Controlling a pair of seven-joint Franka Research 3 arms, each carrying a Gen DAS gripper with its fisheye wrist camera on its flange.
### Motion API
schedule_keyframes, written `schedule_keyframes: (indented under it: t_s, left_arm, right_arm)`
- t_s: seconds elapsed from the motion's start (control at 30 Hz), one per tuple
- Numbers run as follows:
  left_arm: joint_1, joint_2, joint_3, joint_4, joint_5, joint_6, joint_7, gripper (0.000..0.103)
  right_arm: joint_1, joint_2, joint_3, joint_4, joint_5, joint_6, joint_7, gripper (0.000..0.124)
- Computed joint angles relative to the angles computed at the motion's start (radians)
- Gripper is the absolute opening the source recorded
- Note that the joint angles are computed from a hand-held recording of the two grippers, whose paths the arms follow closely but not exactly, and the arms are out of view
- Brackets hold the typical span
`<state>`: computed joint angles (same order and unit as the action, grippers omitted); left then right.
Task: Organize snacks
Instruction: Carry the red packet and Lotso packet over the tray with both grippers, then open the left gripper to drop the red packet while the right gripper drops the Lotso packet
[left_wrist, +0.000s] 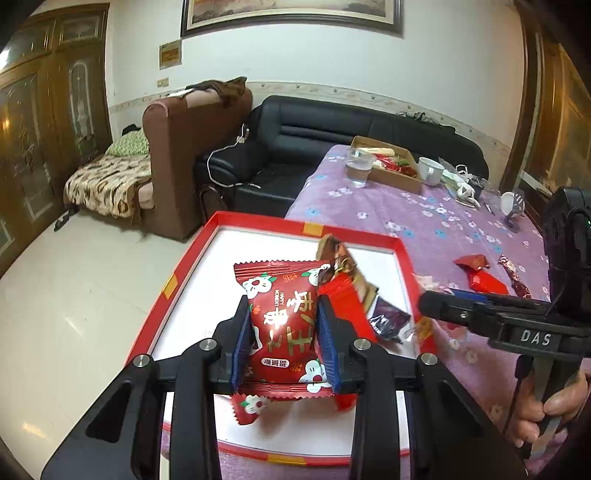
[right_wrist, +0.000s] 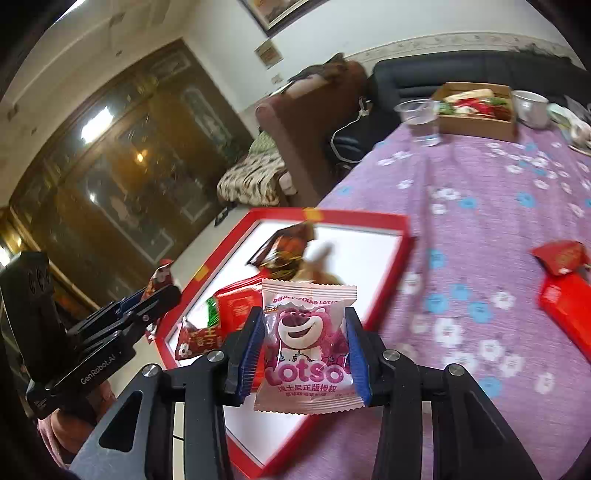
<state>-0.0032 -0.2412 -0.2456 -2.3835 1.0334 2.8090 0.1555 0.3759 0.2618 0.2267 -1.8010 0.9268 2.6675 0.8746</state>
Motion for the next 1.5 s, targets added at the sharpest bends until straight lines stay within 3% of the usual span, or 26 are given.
schedule_keyframes:
  t_s: [0.33, 0.6, 0.77, 0.83, 0.9, 1.03, 1.17, 1.3, 1.5]
  left_arm:
    - [0.024, 0.021, 0.031, -0.013, -0.032, 0.044, 0.047, 0.031]
    - [0.025, 0.074, 0.053, 0.007, -0.104, 0.035, 0.122, 0.032]
    - [0.016, 0.081, 0.054, 0.015, -0.121, -0.008, 0.143, 0.045]
    - [0.020, 0.068, 0.045, 0.015, -0.094, -0.039, 0.105, 0.065]
    - [0.028, 0.046, 0.025, 0.013, -0.013, -0.069, 0.033, 0.071]
    - [0.018, 0.015, 0.001, 0.019, 0.100, -0.117, -0.048, 0.074]
    - [-0.011, 0.022, -0.002, 0.045, 0.134, -0.117, -0.049, 0.075]
    - [-0.055, 0.050, -0.014, 0.084, 0.123, -0.140, 0.005, 0.077]
    - [-0.130, 0.119, -0.025, 0.155, 0.068, -0.169, 0.111, 0.077]
  right_arm:
    - [0.081, 0.127, -0.023, 0.144, -0.264, 0.018, 0.209, 0.042]
    - [0.107, 0.237, -0.021, 0.276, -0.417, -0.024, 0.335, 0.043]
    - [0.112, 0.286, -0.016, 0.341, -0.455, -0.070, 0.363, 0.045]
    - [0.093, 0.287, 0.000, 0.346, -0.435, -0.089, 0.355, 0.045]
    - [0.059, 0.277, 0.027, 0.333, -0.379, -0.094, 0.324, 0.050]
    - [-0.001, 0.204, 0.073, 0.238, -0.236, -0.023, 0.205, 0.055]
    - [-0.037, 0.116, 0.077, 0.133, -0.113, 0.060, 0.100, 0.063]
    - [-0.063, 0.044, 0.048, 0.041, -0.016, 0.120, 0.040, 0.063]
    - [-0.126, -0.044, -0.027, -0.075, 0.104, 0.134, 0.004, 0.065]
